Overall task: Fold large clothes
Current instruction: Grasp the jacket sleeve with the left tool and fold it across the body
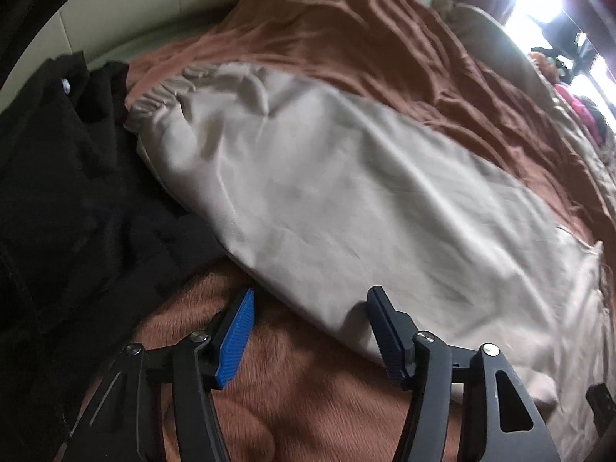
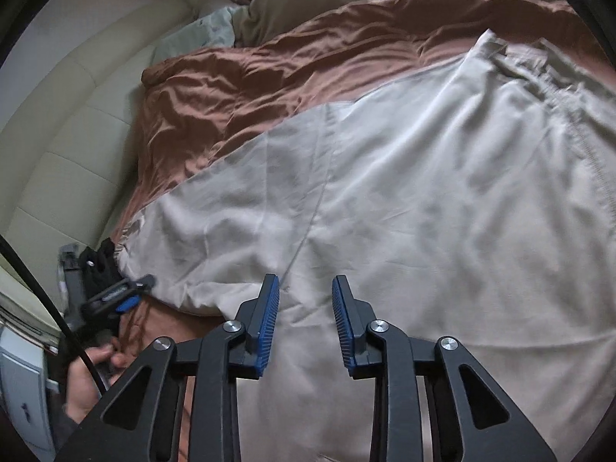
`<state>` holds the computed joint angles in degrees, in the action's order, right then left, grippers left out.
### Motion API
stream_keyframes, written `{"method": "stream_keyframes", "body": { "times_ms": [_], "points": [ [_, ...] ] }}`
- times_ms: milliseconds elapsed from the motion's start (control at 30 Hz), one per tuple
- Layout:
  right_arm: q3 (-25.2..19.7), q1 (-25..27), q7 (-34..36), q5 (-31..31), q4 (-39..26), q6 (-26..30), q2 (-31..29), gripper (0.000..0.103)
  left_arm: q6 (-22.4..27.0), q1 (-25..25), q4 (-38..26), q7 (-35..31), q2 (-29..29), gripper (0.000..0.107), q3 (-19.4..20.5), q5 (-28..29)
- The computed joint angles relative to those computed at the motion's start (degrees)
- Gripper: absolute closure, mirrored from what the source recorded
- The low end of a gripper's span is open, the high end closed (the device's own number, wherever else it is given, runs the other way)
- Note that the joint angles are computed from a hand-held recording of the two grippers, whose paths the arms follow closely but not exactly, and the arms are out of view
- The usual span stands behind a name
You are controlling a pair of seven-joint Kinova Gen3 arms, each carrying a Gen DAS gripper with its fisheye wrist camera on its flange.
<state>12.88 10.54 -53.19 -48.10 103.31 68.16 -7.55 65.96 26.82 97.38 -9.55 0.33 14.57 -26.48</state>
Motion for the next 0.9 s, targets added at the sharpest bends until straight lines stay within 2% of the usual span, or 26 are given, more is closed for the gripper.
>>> {"method": "stream_keyframes", "body": {
  "times_ms": [33,133,167,233,267,333,500,633,700,767,800,900],
  "points": [
    [-0.4,-0.6,-0.4,-1.1,-0.3,0.1,1.3,0.080,0.4,0.1,-0.3,0.4,0.5,0.050,0.1,-1.1],
    [-1.3,-0.5,0.1,-3.0,-0.6,2.2,4.6,0.083,2.0,0.2,-1.8,0.6,1.8,0.080,-0.6,-2.2],
    [-1.9,-0.3,0.0,-2.9,-0.6,2.6,5.3,0.085,1.8,0.0,-2.0,0.6,1.6,0.103,-1.0,-2.0],
    [-2.8,0.4,0.1,-3.4,-0.9,4.7,7.9,0.090,0.3,-0.5,-2.0,-0.7,0.3,0.104,-1.4,-1.3],
    [-3.8,1.2,0.0,-3.9,-1.1,6.2,9.4,0.096,0.5,-0.4,-2.6,-1.2,-0.4,0.105,-1.0,-2.0],
    [-4.8,1.4,-0.2,-3.7,-1.4,6.8,11.1,0.098,0.4,-0.1,-3.9,-1.7,-1.6,0.105,0.2,-3.7],
    [-5.4,4.3,1.1,-4.4,-3.6,8.8,10.9,0.099,2.5,1.2,-11.5,-5.2,-3.0,0.105,3.5,-7.4],
    [-3.0,7.6,1.6,-6.0,-4.4,11.4,8.9,0.097,4.2,3.9,-19.0,-8.8,-1.6,0.105,6.6,-11.2],
    [-1.3,9.6,1.7,-6.3,-4.2,12.6,7.5,0.087,5.5,6.5,-23.4,-10.4,0.5,0.105,7.6,-13.6],
    [1.1,12.0,3.1,-7.8,-3.2,14.3,6.3,0.050,5.2,9.3,-26.9,-11.8,2.4,0.105,7.8,-14.7],
    [2.2,13.1,3.6,-8.2,-3.0,14.9,5.6,0.044,5.1,10.6,-28.2,-12.3,3.0,0.105,7.7,-15.1],
    [6.3,16.3,5.1,-8.7,-3.6,18.8,5.2,0.043,4.3,14.1,-32.7,-14.8,5.6,0.105,7.4,-15.6]
  ]
}}
